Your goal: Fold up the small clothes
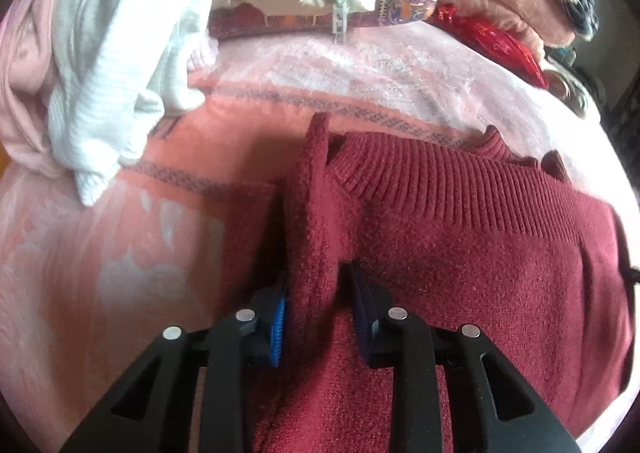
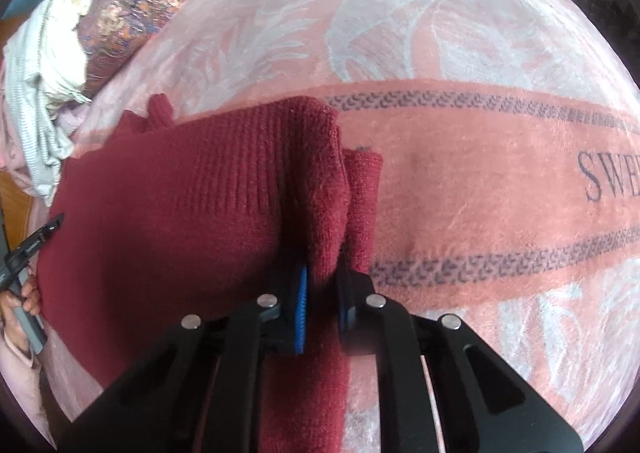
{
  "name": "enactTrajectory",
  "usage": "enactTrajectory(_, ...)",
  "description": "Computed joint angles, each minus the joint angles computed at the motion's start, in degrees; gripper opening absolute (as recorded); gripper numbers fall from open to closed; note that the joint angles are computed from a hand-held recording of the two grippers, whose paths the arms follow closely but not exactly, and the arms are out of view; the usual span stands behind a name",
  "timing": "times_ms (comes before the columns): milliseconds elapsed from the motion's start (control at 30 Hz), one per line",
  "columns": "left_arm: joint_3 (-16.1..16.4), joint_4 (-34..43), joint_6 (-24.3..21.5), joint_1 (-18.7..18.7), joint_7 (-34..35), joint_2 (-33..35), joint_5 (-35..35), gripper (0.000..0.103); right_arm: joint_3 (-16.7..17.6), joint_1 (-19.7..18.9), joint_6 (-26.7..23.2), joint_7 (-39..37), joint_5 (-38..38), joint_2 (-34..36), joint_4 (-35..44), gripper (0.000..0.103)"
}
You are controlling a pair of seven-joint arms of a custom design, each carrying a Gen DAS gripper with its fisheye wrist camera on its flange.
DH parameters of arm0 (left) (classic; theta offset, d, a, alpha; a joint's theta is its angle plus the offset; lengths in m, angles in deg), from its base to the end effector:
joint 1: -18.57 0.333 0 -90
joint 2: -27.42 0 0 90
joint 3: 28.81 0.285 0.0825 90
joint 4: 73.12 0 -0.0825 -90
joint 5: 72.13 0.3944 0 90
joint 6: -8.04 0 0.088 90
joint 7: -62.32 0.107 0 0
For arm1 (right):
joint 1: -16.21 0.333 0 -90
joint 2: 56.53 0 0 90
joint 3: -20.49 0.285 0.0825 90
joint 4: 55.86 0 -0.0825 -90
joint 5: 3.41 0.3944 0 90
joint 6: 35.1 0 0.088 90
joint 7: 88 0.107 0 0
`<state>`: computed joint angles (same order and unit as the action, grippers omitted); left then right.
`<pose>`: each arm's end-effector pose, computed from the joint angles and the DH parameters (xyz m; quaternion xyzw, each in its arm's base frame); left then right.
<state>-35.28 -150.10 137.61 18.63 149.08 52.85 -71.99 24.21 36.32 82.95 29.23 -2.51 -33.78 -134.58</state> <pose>0.7236 -0.0653 0.4973 -0.6752 0.6985 -0.1940 0.1361 0.6466 0.2783 0.4894 -0.6734 0.7247 -0.0299 0.1428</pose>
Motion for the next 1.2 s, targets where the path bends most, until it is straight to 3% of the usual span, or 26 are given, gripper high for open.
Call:
enactTrajectory(100,0.35,1.03,-1.16,-0.69,-0.41,0.19,1.47,0.030,0.13,0.13,0.36,-0.69,-0.24,-0.96,-0.74,0.018)
enactTrajectory(167,0.83,-1.87,0.60,-1.23,-2.15,-2.26,2.76,0.032,0.41,-0.46,2.29,-0.83,1.39,-3.68,-3.97,0.032)
enactTrajectory(200,1.18,-3.51,1.82,-1.59,-3.15,-3.53,3.95,0.032,0.67,-0.85,3.09,-1.35,2.54,-5.60,-6.13,0.032)
enactTrajectory(333,2.71,-13.51,7.20,-3.35,-9.10,-11.40,11.91,0.055,1.23,-0.81,2.78,-3.33,2.88,-11.21,-11.42,0.033)
enactTrajectory(500,0.54,-19.68,7.70,-1.45,-7.12,-17.73,6.61,0.057,1.97,-0.12,-0.74,-4.58,3.09,-15.39,-14.29,0.033)
enactTrajectory(733,-1.29,-26.72,10.04,-2.05,2.47,-24.90,-4.14,0.083,2.32,0.02,-1.42,-5.39,6.25,-18.77,-17.94,0.033)
enactTrajectory(1200,-1.85,-24.66,5.20,-3.79,2.58,-19.01,-3.44,0.083,1.75,-1.40,-0.92,-5.83,11.47,-17.74,-21.34,0.042)
